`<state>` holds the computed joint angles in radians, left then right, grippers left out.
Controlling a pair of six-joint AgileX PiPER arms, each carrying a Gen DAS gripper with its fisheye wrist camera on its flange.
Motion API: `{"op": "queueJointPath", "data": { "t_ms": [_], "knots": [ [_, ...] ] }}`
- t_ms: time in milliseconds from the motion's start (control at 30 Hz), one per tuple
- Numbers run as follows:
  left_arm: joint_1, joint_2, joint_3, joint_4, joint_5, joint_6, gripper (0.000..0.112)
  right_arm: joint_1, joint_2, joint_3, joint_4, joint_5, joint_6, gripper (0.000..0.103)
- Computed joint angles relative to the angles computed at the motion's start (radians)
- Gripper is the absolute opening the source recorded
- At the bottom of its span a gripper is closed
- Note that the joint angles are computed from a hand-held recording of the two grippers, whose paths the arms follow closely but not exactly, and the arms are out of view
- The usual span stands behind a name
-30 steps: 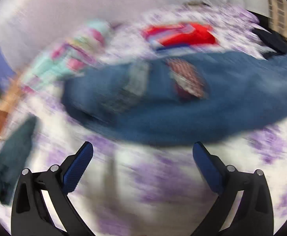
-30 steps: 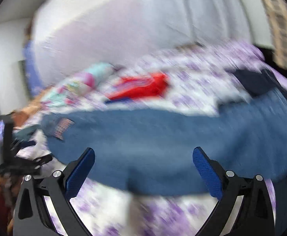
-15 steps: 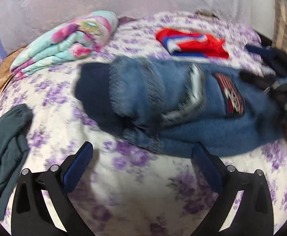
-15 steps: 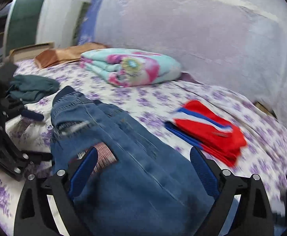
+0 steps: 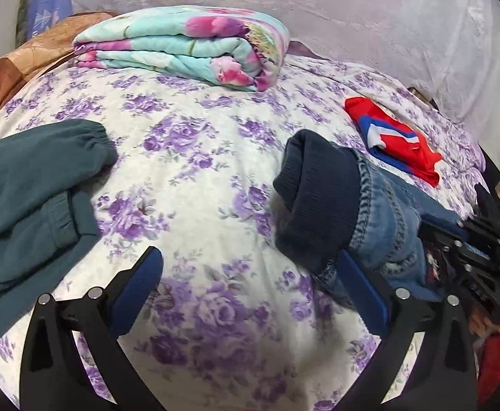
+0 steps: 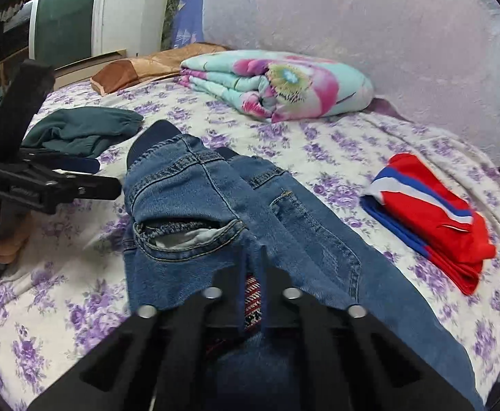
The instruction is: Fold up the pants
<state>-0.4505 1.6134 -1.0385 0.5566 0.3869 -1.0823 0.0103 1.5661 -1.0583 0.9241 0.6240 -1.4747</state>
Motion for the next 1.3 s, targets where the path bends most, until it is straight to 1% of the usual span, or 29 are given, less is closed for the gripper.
{"op": "queueJointPath", "data": {
  "t_ms": [67,100,133,167,233,267,300,333,367,400,433,467,500,533,633,667,700,733,767,800,833,867,900,933,967,1000,1133,1233,1300],
  "knots": [
    [-0.001,-0.011,0.015,0.018,-0.005,-0.023,0.099,-0.024,-0.032,0.027,0.033,0.042,-0.015,0.0],
    [-0.003,-0.016,0.021,0.039,-0.006,-0.045,0.099,-0.043,-0.047,0.041,0.049,0.094,-0.028,0.0],
    [-0.003,-0.019,0.023,0.055,-0.006,-0.063,0.099,-0.053,-0.081,0.077,0.066,0.123,-0.045,0.0],
    [-0.006,-0.028,0.032,0.083,-0.006,-0.093,0.099,-0.056,-0.153,0.154,0.074,0.141,-0.081,0.0],
    [-0.008,-0.044,0.05,0.139,-0.01,-0.159,0.099,-0.028,-0.245,0.259,0.063,0.135,-0.127,0.0],
    [-0.006,-0.051,0.06,0.157,-0.016,-0.188,0.099,0.0,-0.319,0.334,0.057,0.099,-0.173,0.0],
    [0.0,-0.057,0.071,0.152,-0.028,-0.196,0.099,0.034,-0.379,0.387,0.059,0.032,-0.204,0.001],
    [0.005,-0.055,0.071,0.126,-0.037,-0.176,0.099,0.066,-0.418,0.416,0.081,-0.062,-0.238,0.02],
    [0.011,-0.052,0.071,0.087,-0.045,-0.143,0.099,0.077,-0.419,0.424,0.135,-0.126,-0.285,0.068],
    [0.012,-0.049,0.07,0.064,-0.048,-0.125,0.099,0.066,-0.398,0.401,0.221,-0.184,-0.337,0.084],
    [0.008,-0.044,0.067,0.058,-0.044,-0.121,0.099,0.039,-0.377,0.356,0.269,-0.21,-0.355,0.092],
    [0.0,-0.042,0.066,0.072,-0.038,-0.131,0.099,0.008,-0.341,0.307,0.277,-0.203,-0.358,0.092],
    [-0.007,-0.042,0.067,0.094,-0.036,-0.147,0.099,-0.017,-0.288,0.244,0.244,-0.184,-0.334,0.092],
    [-0.016,-0.04,0.063,0.117,-0.03,-0.159,0.099,-0.048,-0.199,0.145,0.172,-0.156,-0.281,0.092],
    [-0.033,-0.016,0.031,0.12,-0.006,-0.125,0.099,-0.066,-0.003,-0.082,-0.128,-0.064,-0.009,0.092],
    [-0.038,-0.004,0.014,0.115,0.01,-0.105,0.099,-0.075,0.073,-0.167,-0.228,0.002,0.087,0.092],
    [-0.043,0.004,0.005,0.115,0.019,-0.095,0.099,-0.074,0.123,-0.223,-0.291,0.052,0.148,0.092],
    [-0.045,0.015,-0.01,0.101,0.029,-0.067,0.099,-0.079,0.156,-0.254,-0.313,0.094,0.175,0.09],
    [-0.045,0.024,-0.02,0.085,0.034,-0.043,0.099,-0.095,0.172,-0.255,-0.296,0.138,0.168,0.073],
    [-0.042,0.029,-0.026,0.069,0.035,-0.024,0.099,-0.112,0.184,-0.26,-0.266,0.195,0.153,0.058],
    [-0.04,0.029,-0.024,0.062,0.032,-0.018,0.099,-0.12,0.176,-0.235,-0.236,0.211,0.134,0.045],
    [-0.036,0.028,-0.022,0.052,0.026,-0.01,0.099,-0.123,0.141,-0.195,-0.232,0.188,0.132,0.027],
    [-0.031,0.025,-0.018,0.045,0.018,-0.007,0.099,-0.116,0.092,-0.134,-0.23,0.135,0.111,0.017],
    [-0.027,0.023,-0.016,0.04,0.012,-0.005,0.099,-0.108,0.056,-0.098,-0.239,0.107,0.11,0.004],
    [-0.024,0.022,-0.014,0.035,0.008,-0.005,0.099,-0.115,-0.008,-0.039,-0.225,0.094,0.086,0.004],
    [-0.019,0.02,-0.01,0.029,0.003,-0.004,0.099,-0.12,-0.039,-0.019,-0.213,0.097,0.074,0.003],
    [-0.019,0.013,-0.003,0.039,0.009,-0.024,0.099,-0.165,-0.274,0.152,-0.151,0.137,-0.054,0.003],
    [-0.038,0.002,0.006,0.106,0.034,-0.094,0.099,-0.242,-0.424,0.258,-0.116,0.255,-0.11,0.003],
    [-0.056,-0.023,0.034,0.194,0.048,-0.193,0.098,-0.303,-0.558,0.39,-0.1,0.336,-0.185,0.003]
  ]
}}
